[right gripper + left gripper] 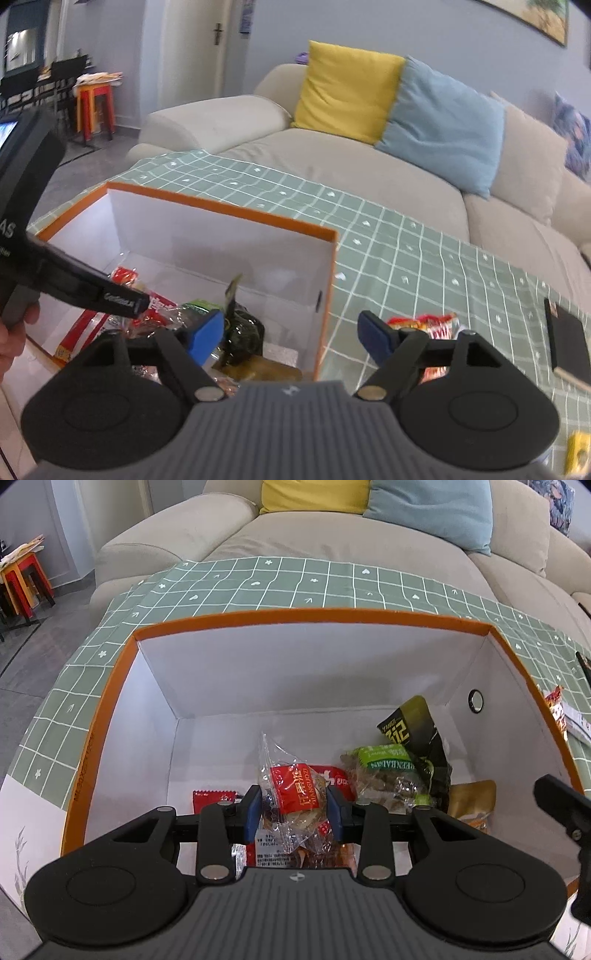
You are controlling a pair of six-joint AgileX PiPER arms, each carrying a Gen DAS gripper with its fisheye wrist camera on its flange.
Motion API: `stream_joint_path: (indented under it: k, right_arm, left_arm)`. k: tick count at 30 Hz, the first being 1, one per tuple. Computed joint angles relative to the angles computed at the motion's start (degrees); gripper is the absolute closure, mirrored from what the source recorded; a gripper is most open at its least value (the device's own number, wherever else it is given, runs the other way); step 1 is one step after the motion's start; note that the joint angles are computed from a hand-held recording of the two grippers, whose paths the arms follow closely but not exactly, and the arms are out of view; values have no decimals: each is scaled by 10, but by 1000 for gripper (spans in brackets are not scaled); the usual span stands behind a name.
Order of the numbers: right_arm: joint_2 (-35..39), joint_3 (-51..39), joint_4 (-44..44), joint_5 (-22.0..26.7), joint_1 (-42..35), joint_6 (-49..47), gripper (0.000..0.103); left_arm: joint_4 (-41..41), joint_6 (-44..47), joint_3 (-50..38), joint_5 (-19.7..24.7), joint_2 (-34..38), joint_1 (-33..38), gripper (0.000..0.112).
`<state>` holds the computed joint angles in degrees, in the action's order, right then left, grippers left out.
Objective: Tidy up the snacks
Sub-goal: 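Open both tools to release the snacks into the box, then withdraw both tools from the box toward the yogurt-ball pack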
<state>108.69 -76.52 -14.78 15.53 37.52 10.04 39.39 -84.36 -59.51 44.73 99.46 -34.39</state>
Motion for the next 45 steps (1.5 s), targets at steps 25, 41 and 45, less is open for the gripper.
stream_joint_path:
  k: [25, 41, 45]
  right_arm:
    - [-120, 138, 332, -35, -79, -307, 22]
    - [-209, 315, 520, -48, -226, -607, 17]
    - [-192, 336, 440, -64, -254, -539, 17]
  left_arm:
    - [182, -190, 4, 123, -78, -218, 42]
    - [149, -146, -120, 17, 58, -288, 42]
    - [102, -82, -161, -24, 116, -273, 42]
